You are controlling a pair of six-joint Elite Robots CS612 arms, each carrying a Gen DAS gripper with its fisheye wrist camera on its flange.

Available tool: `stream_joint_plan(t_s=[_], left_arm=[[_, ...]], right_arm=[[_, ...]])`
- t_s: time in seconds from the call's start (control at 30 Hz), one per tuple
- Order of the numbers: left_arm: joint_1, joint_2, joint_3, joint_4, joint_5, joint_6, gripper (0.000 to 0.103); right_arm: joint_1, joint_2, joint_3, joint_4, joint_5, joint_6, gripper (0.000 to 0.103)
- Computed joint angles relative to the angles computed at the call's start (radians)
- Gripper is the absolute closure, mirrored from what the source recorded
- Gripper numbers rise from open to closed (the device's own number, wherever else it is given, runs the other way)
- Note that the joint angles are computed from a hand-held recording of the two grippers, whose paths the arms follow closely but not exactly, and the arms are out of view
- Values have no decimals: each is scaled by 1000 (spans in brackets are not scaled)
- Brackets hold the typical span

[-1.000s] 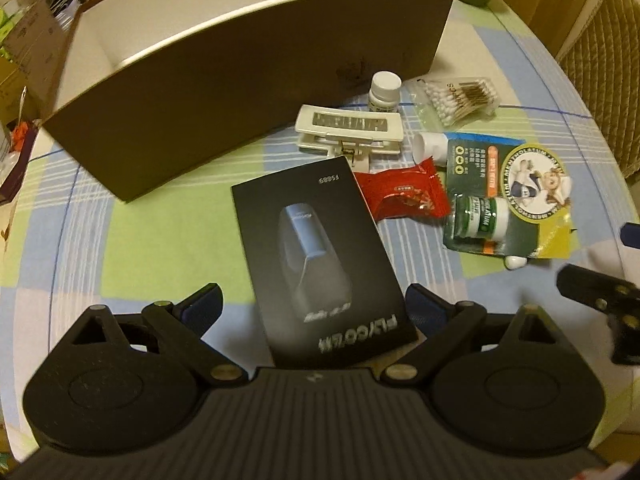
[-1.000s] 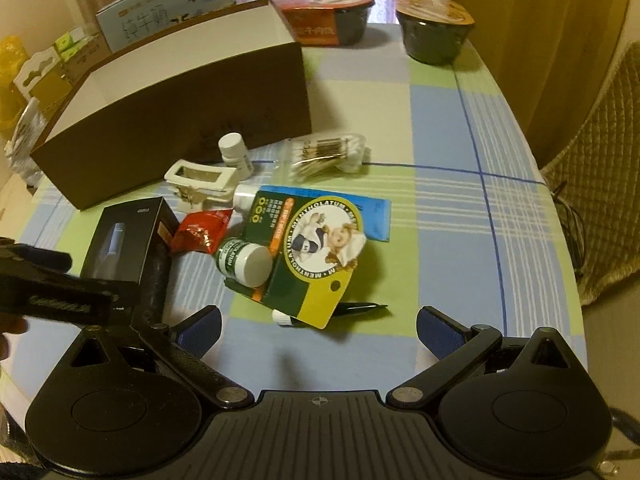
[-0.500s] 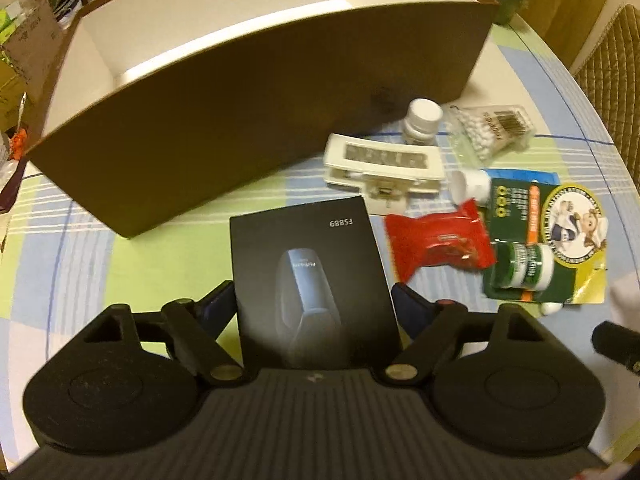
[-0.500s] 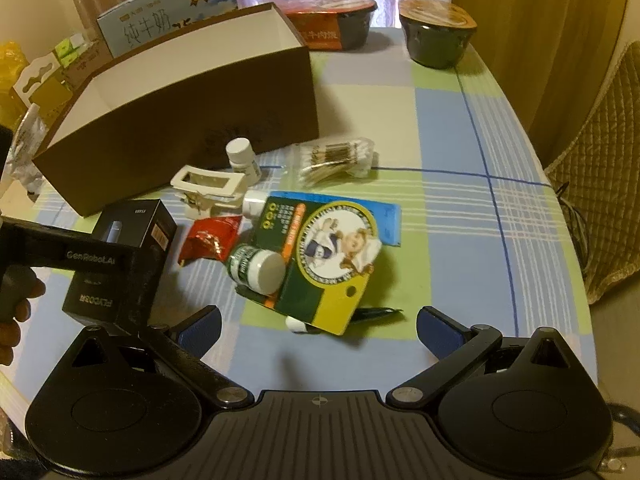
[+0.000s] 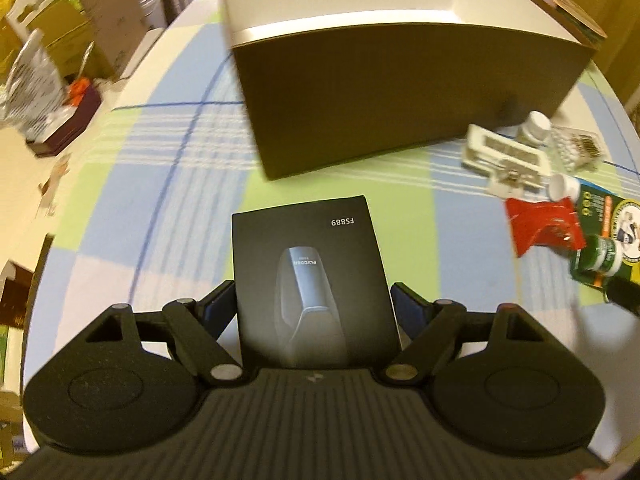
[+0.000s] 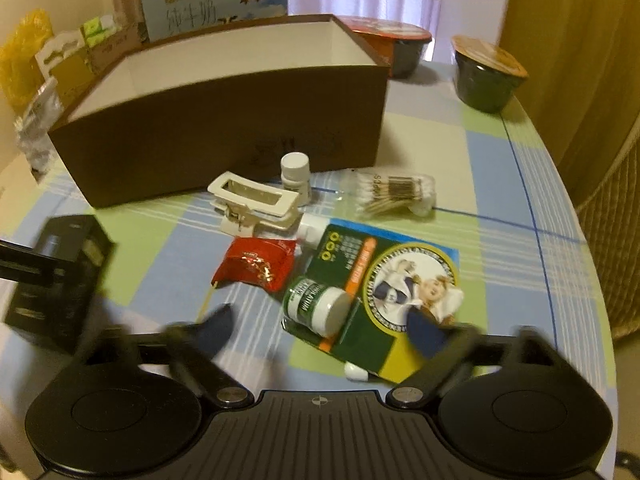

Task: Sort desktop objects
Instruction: 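Grasp the green Mentholatum blister card with the right gripper, then carry the FLYCO box and green card with both grippers into the brown box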

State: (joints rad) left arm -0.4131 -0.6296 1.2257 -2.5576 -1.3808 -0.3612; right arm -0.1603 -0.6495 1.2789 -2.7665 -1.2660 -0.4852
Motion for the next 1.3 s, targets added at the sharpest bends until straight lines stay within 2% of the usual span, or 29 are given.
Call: stream_joint_plan(t_s=[0.07,0.17,0.3,0.43,0.53,0.7,0.9,1.3], left_arm=[[5,-5,10,-2,4,-9,23],[11,-11,21,-6,5,-16,23],[18,-9,18,0,-13,-17,23],[17,0,5,21,-9,1,23],[17,8,-5,32,-7,13,24],[15,13,-8,22,-8,53,25],[12,-4,19,-4,-19,83,25],[19,-69,72,-138,-48,99,25]], right_arm=[[9,12,-8,-16,-32,13,45],[20,27,-14,-52,-72,17,51],[28,42,-18,-89,-99,19,61],[25,38,-3,-110,-95,-12,68],[19,31,6,-110,-92,-13,68],[2,9,23,-99,-56,6,69],[-22,-17,29,-56,32,62,69],[-31,-37,-2,7,187,30,69]])
